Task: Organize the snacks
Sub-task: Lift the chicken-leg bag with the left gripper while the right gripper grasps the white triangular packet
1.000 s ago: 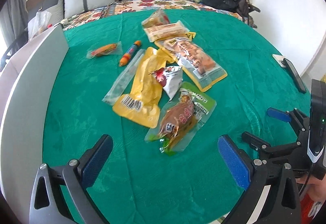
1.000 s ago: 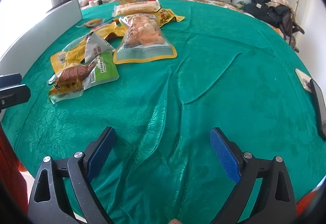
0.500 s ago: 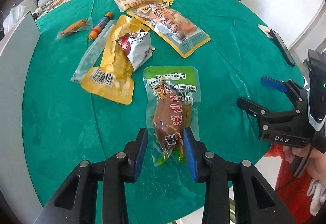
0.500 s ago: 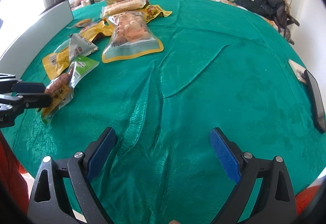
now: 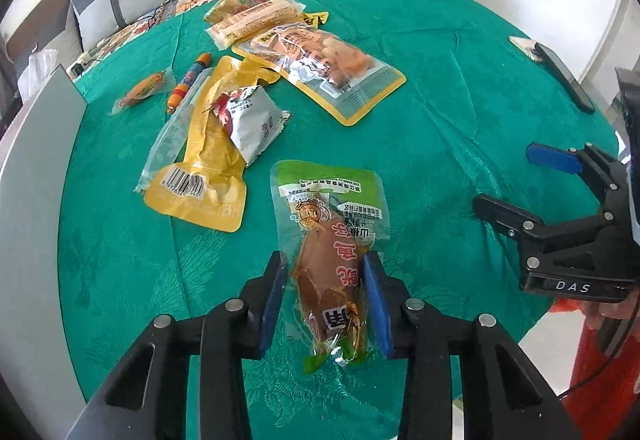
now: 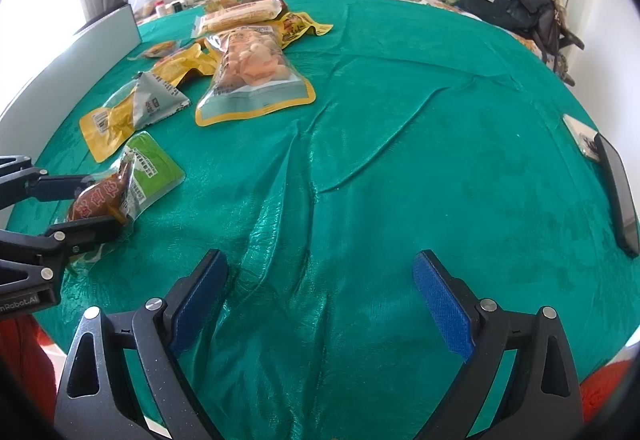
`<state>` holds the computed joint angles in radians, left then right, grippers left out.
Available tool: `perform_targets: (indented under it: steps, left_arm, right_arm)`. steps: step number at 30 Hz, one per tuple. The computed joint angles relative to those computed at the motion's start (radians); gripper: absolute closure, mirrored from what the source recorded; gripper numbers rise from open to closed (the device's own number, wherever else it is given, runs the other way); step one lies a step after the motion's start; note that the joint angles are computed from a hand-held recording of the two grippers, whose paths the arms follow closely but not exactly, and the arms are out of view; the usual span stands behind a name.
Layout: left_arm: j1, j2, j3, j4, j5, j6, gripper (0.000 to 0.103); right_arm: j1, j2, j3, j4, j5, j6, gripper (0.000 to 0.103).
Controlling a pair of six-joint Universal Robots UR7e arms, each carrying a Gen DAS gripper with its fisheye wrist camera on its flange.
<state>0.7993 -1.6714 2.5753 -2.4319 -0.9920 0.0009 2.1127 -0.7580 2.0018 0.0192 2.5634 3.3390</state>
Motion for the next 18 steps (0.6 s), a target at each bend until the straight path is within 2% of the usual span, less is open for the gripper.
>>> perform_targets:
  steps: [3, 8, 9, 11, 13, 15, 16, 17, 18]
  left_arm:
    - [0.033, -0.101, -0.001, 0.033, 0.006, -0.022, 0.073]
    - [0.120, -0.216, -0.022, 0.049, 0.006, -0.009, 0.078]
    - [0.143, -0.215, -0.029, 0.037, -0.005, -0.009, 0.078]
    - [0.191, -0.216, -0.036, 0.005, -0.053, 0.008, 0.078]
    - [0.203, -0.216, -0.032, -0.015, -0.062, 0.015, 0.074]
    - [0.195, -0.206, -0.029, -0.001, -0.048, 0.017, 0.055]
    - [0.189, -0.203, -0.020, -0.013, -0.035, 0.027, 0.040]
    - [0.181, -0.197, -0.005, -0.038, -0.017, 0.038, 0.035]
    - [0.177, -0.191, 0.005, -0.049, 0.001, 0.046, 0.035]
  right_arm:
    - [0.003, 0.015, -0.020, 0.040, 0.004, 0.043, 0.006]
    - [0.012, 0.020, -0.049, 0.105, -0.032, 0.034, 0.008]
    - [0.022, 0.005, -0.049, 0.069, -0.051, -0.012, 0.008]
    - [0.037, -0.028, -0.053, -0.021, -0.117, -0.158, 0.008]
    - [0.032, -0.019, -0.112, -0.018, -0.202, -0.308, 0.008]
    - [0.007, 0.024, -0.210, 0.055, -0.288, -0.431, 0.010]
    - [-0.005, 0.060, -0.274, 0.111, -0.307, -0.475, 0.010]
    - [-0.020, 0.099, -0.335, 0.166, -0.319, -0.509, 0.011]
    - [-0.033, 0.135, -0.393, 0.215, -0.325, -0.532, 0.011]
